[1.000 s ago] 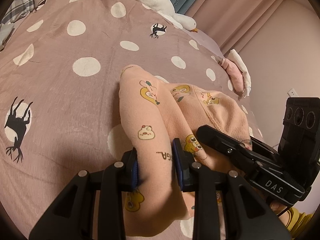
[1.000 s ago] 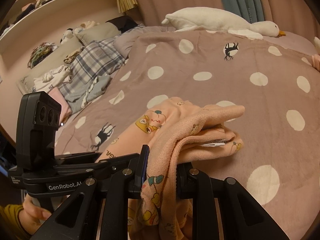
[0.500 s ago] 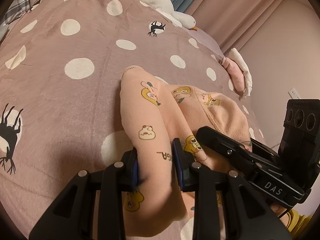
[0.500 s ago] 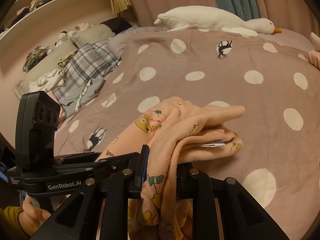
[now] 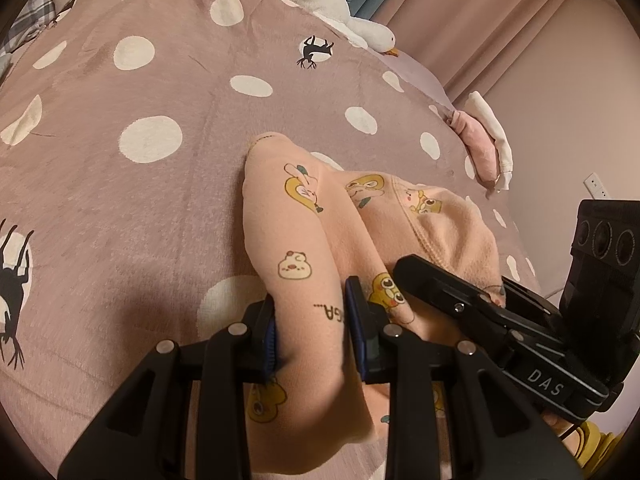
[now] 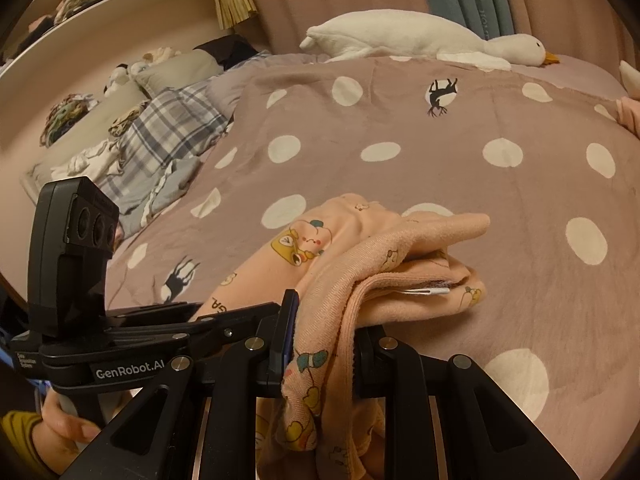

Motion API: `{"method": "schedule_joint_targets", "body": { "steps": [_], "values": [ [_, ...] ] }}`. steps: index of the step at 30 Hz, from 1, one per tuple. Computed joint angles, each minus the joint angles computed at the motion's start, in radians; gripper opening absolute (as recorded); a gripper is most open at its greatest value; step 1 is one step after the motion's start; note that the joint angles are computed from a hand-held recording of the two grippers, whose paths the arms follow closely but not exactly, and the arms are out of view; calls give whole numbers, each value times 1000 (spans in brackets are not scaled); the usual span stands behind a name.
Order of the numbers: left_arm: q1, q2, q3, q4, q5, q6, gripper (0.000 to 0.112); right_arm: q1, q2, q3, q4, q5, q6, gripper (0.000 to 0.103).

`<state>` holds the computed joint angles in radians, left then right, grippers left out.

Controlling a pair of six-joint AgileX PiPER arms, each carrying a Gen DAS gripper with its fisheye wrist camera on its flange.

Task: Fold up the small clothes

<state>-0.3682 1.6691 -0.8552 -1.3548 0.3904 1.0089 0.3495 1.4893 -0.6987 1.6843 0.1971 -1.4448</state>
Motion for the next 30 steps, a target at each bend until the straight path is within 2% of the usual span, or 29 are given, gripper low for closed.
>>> {"method": "schedule_joint_targets", "body": {
  "steps": [10,19,24,30],
  "values": [
    [-8,47,-45,68,-10,-61,28,-14,27,-1,55,17,-56,24],
    [-15,55,-56,126,-13,-126,28,-33,33,4,20,43,-8,24],
    [-12,65,-56,156,-6,-165,28,-72,51,7,-36,92,63,24],
    [-7,66,-45,194,-16,-206,31,-104,54,34,-30,116,67,24]
  ]
}}
